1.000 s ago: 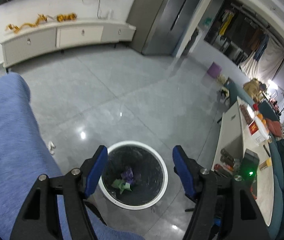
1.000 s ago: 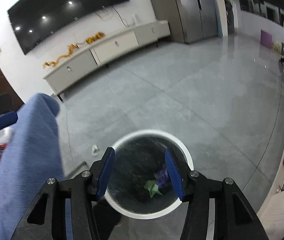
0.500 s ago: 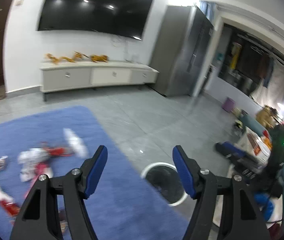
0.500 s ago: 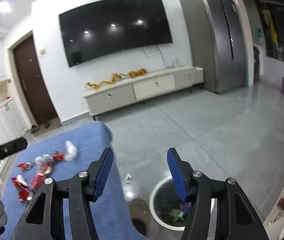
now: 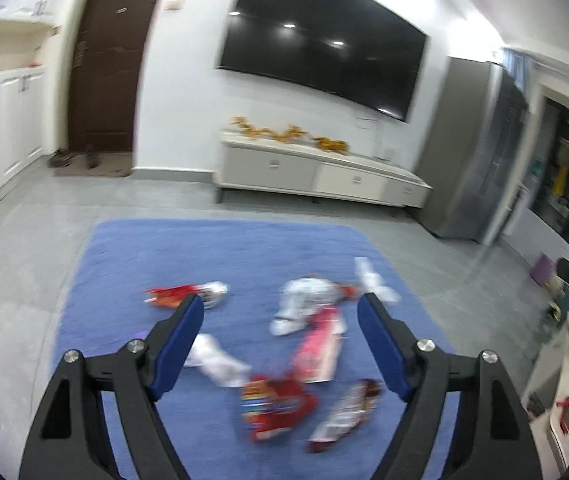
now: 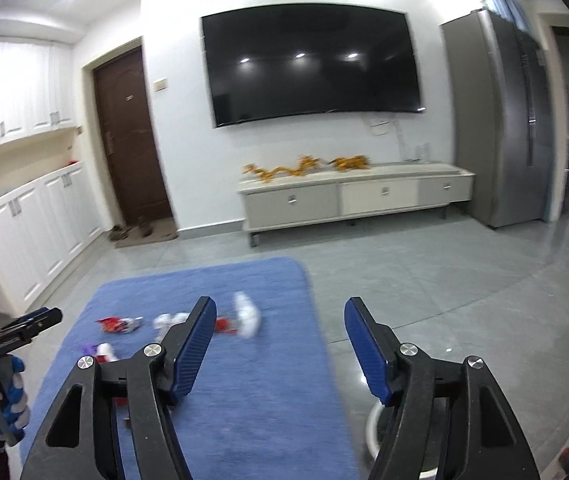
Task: Collect trash
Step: 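Return both tools to the trash on the rug, then grasp the purple-white bag with left tool while right tool grasps pink box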
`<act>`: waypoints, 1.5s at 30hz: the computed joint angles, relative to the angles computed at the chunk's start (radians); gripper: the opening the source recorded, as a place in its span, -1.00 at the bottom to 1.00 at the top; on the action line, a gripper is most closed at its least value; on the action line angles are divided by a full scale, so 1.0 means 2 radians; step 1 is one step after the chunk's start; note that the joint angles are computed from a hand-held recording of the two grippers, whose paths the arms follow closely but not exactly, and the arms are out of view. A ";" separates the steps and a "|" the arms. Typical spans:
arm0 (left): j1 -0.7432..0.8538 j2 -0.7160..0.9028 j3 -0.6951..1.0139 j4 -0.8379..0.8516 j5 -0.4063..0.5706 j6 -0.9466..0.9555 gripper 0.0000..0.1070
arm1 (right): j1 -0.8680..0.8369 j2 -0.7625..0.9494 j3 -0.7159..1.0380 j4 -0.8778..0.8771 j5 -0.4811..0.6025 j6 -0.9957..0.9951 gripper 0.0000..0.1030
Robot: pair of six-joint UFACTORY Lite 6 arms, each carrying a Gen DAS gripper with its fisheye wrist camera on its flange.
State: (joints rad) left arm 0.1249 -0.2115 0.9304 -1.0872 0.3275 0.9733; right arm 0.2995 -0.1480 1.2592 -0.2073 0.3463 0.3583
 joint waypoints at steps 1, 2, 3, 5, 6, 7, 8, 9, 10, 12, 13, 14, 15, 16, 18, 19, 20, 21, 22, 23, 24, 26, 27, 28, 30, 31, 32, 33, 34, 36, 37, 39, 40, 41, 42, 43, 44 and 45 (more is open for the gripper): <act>0.030 0.005 -0.006 -0.037 0.012 0.045 0.46 | 0.010 0.018 0.012 0.006 -0.001 -0.001 0.26; 0.054 0.014 -0.007 -0.062 0.021 0.077 0.46 | 0.021 0.042 0.030 0.011 -0.002 -0.001 0.27; 0.065 0.026 -0.005 -0.079 0.022 0.096 0.46 | 0.030 0.064 0.045 0.009 -0.002 0.002 0.27; 0.095 0.043 -0.005 -0.104 0.030 0.125 0.46 | 0.050 0.103 0.075 0.005 0.002 0.011 0.28; 0.111 0.056 -0.004 -0.121 0.036 0.145 0.46 | 0.057 0.122 0.089 0.008 0.003 0.010 0.28; 0.127 0.073 -0.002 -0.137 0.038 0.166 0.46 | 0.067 0.140 0.100 0.008 0.004 0.015 0.28; 0.121 0.081 -0.002 -0.143 0.030 0.168 0.46 | 0.077 0.158 0.109 0.011 0.004 0.017 0.29; 0.128 0.093 -0.003 -0.155 0.031 0.183 0.46 | 0.085 0.179 0.124 0.021 0.005 0.011 0.29; 0.138 0.113 0.002 -0.164 0.035 0.196 0.46 | 0.089 0.194 0.136 0.035 0.008 0.000 0.29; 0.146 0.136 0.001 -0.184 0.038 0.222 0.46 | 0.095 0.241 0.173 0.086 0.017 -0.039 0.29; 0.151 0.157 0.008 -0.188 0.041 0.227 0.46 | 0.098 0.250 0.174 0.106 0.017 -0.053 0.29; 0.153 0.174 0.014 -0.193 0.046 0.231 0.46 | 0.101 0.271 0.190 0.133 0.023 -0.071 0.29; 0.143 0.191 0.024 -0.200 0.042 0.226 0.46 | 0.103 0.295 0.210 0.156 0.031 -0.088 0.29; 0.147 0.212 0.034 -0.201 0.053 0.221 0.46 | 0.103 0.309 0.220 0.170 0.037 -0.099 0.29; 0.150 0.236 0.049 -0.202 0.059 0.215 0.46 | 0.109 0.356 0.263 0.194 0.055 -0.114 0.29; 0.147 0.247 0.055 -0.208 0.058 0.217 0.46 | 0.110 0.371 0.275 0.206 0.062 -0.123 0.29; 0.144 0.256 0.060 -0.215 0.057 0.222 0.46 | 0.112 0.392 0.295 0.217 0.072 -0.129 0.29; 0.140 0.262 0.062 -0.220 0.057 0.226 0.46 | 0.114 0.412 0.316 0.223 0.082 -0.130 0.29; 0.138 0.266 0.063 -0.224 0.058 0.230 0.46 | 0.114 0.429 0.334 0.228 0.093 -0.133 0.29; 0.134 0.268 0.063 -0.225 0.058 0.231 0.46 | 0.115 0.450 0.356 0.232 0.104 -0.134 0.29; 0.127 0.275 0.065 -0.232 0.056 0.239 0.46 | 0.115 0.465 0.371 0.236 0.112 -0.136 0.29; 0.120 0.284 0.071 -0.232 0.053 0.239 0.46 | 0.115 0.494 0.404 0.242 0.130 -0.136 0.29; 0.117 0.290 0.076 -0.232 0.053 0.239 0.46 | 0.113 0.507 0.421 0.247 0.139 -0.138 0.29; 0.113 0.300 0.084 -0.232 0.054 0.235 0.46 | 0.112 0.520 0.436 0.253 0.146 -0.139 0.29; 0.113 0.317 0.099 -0.227 0.059 0.220 0.46 | 0.109 0.542 0.460 0.264 0.155 -0.141 0.29; 0.114 0.325 0.109 -0.220 0.061 0.207 0.46 | 0.108 0.552 0.471 0.269 0.159 -0.142 0.29; 0.114 0.332 0.117 -0.215 0.062 0.197 0.46 | 0.108 0.557 0.479 0.271 0.162 -0.142 0.29; 0.112 0.340 0.127 -0.212 0.063 0.187 0.46 | 0.107 0.564 0.488 0.272 0.166 -0.141 0.29; 0.109 0.346 0.134 -0.208 0.059 0.177 0.46 | 0.107 0.572 0.499 0.272 0.171 -0.140 0.29; 0.101 0.358 0.147 -0.199 0.050 0.163 0.46 | 0.104 0.586 0.517 0.281 0.180 -0.143 0.29; 0.099 0.359 0.148 -0.200 0.047 0.162 0.45 | 0.102 0.593 0.528 0.284 0.185 -0.142 0.29; 0.090 0.356 0.141 -0.224 0.033 0.188 0.44 | 0.101 0.606 0.547 0.286 0.193 -0.141 0.29; 0.086 0.353 0.135 -0.239 0.028 0.206 0.34 | 0.101 0.608 0.546 0.288 0.192 -0.142 0.28; 0.085 0.353 0.133 -0.242 0.028 0.210 0.23 | 0.100 0.613 0.553 0.288 0.194 -0.141 0.23; 0.085 0.350 0.129 -0.249 0.027 0.217 0.19 | 0.100 0.618 0.561 0.290 0.197 -0.140 0.17; 0.085 0.349 0.127 -0.253 0.030 0.222 0.10 | 0.098 0.622 0.564 0.295 0.199 -0.140 0.13; 0.087 0.347 0.125 -0.253 0.034 0.223 0.06 | 0.096 0.625 0.566 0.301 0.200 -0.142 0.04; 0.088 0.344 0.120 -0.258 0.036 0.229 0.05 | 0.095 0.628 0.568 0.307 0.200 -0.145 -0.08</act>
State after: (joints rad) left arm 0.3007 0.4767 1.1709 -1.6027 0.3994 1.4307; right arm 0.4888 1.1075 2.3944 0.4070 0.7460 0.0688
